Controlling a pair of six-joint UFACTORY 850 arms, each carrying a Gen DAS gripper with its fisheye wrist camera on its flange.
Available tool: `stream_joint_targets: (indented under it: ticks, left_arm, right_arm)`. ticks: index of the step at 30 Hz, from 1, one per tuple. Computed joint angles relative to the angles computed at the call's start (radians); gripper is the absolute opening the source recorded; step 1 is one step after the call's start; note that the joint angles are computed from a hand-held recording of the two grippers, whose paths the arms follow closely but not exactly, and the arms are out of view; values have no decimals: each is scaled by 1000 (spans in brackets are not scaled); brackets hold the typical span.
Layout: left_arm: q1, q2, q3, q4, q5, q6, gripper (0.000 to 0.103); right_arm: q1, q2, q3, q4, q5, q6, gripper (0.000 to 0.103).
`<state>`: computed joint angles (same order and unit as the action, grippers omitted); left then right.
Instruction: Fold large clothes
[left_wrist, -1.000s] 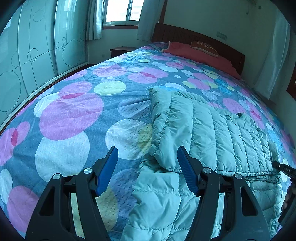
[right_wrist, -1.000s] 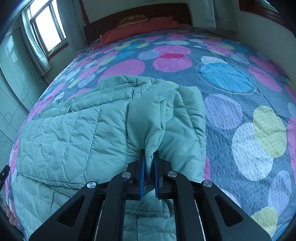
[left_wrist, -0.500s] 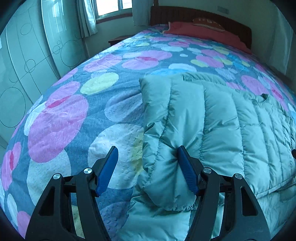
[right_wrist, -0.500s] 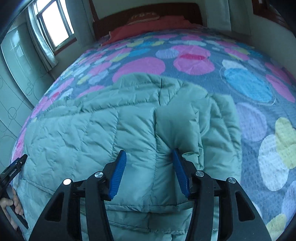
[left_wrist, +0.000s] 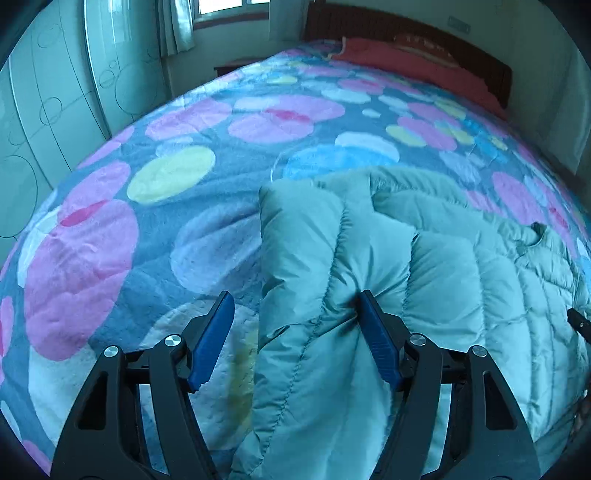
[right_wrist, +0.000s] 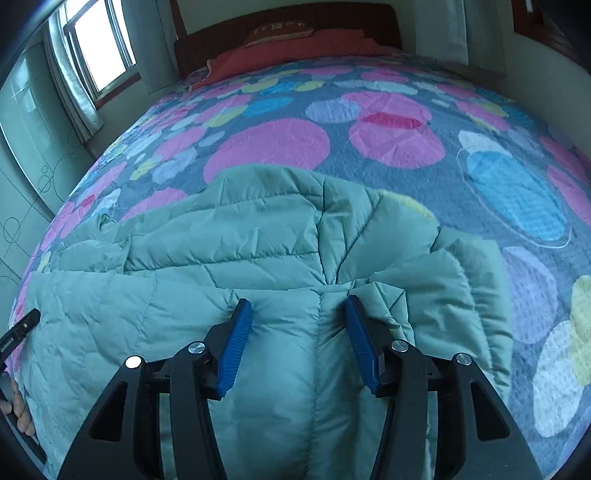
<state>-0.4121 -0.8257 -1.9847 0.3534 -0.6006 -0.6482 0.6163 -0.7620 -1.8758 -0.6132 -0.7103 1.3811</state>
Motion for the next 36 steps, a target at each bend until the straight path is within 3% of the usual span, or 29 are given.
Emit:
stream_joint_targets:
  ticks: [3,7,9,11,15,18,24,29,36]
  left_arm:
    - [-7,53,67,58,30,-77,70]
    - [-9,184,246,78,185,-123,70]
    - [-14,195,273,84,187,-118,70]
    - [-9,149,233,-12,118,-20,70]
    - [6,162,254,-89,135,7,72]
    - [22,231,333,-175,182,51,72]
    - [55,419,573,-193,257,29,72]
    - [74,578,786,-90,285,-145,72]
    - [62,772,1012,115,241,-474,72]
  right_arm:
    - [14,15,1,-25,-25,9,54]
    - [66,92,91,-134,-20,106,54]
    - [88,98,111,-135,-48,100,54]
    - [86,85,125,-76,-46,59,55]
    - [89,89,140,-100,-25,73,56]
    - [97,153,205,-135,22,165,56]
    - [151,310,396,-197,7,337,57]
    - [220,428,559,-186,-48,458,57]
    - [321,543,721,-175,-99,633,57]
